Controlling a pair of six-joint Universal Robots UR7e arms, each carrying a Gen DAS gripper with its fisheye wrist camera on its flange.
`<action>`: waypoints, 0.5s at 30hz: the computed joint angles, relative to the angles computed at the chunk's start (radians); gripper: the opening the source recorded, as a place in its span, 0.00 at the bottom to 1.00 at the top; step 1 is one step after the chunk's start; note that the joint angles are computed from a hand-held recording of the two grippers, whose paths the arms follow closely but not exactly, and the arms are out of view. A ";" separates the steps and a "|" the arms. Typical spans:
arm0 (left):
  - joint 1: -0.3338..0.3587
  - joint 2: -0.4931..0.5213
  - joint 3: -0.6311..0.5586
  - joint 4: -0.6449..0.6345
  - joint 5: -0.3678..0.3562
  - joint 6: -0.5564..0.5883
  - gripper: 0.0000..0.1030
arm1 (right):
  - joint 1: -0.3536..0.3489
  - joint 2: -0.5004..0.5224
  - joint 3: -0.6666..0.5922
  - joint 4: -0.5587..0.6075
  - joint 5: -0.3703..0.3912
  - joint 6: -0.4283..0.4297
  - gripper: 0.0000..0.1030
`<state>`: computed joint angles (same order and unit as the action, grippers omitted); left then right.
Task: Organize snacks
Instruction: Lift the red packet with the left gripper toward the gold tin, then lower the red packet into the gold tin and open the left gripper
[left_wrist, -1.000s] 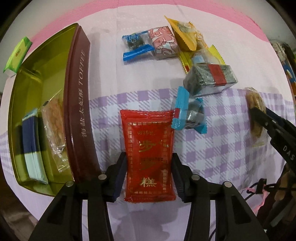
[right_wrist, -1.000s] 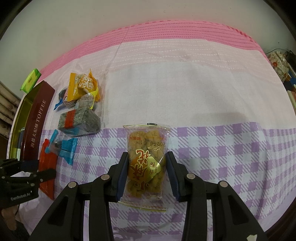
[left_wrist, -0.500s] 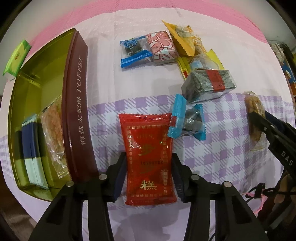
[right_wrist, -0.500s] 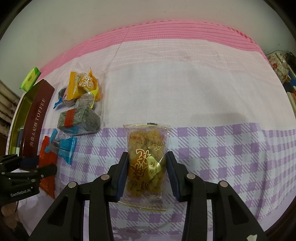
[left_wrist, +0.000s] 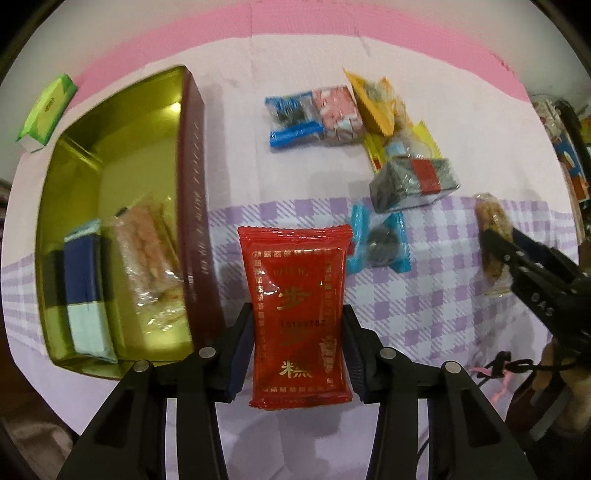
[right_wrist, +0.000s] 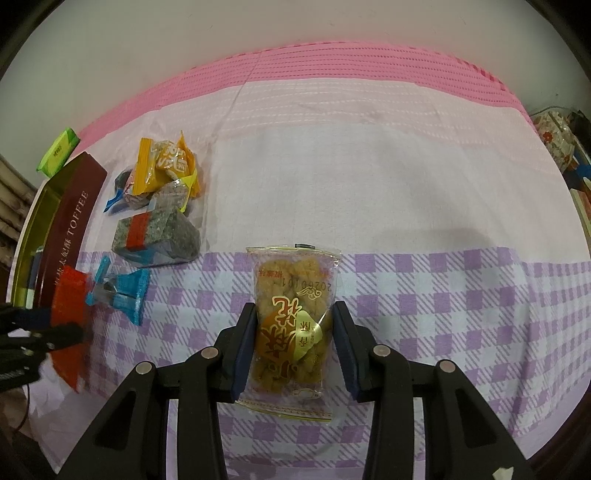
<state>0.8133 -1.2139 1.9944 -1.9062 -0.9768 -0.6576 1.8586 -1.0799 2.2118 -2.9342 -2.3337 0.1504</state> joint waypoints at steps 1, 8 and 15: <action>-0.001 -0.007 -0.002 0.003 0.000 0.000 0.44 | 0.002 0.001 0.000 0.000 -0.002 0.001 0.38; 0.003 -0.071 -0.016 0.024 0.024 0.007 0.44 | 0.009 0.015 -0.003 -0.004 -0.024 -0.004 0.39; 0.038 -0.136 -0.079 0.116 0.131 -0.017 0.44 | 0.015 0.026 -0.005 -0.003 -0.039 0.001 0.39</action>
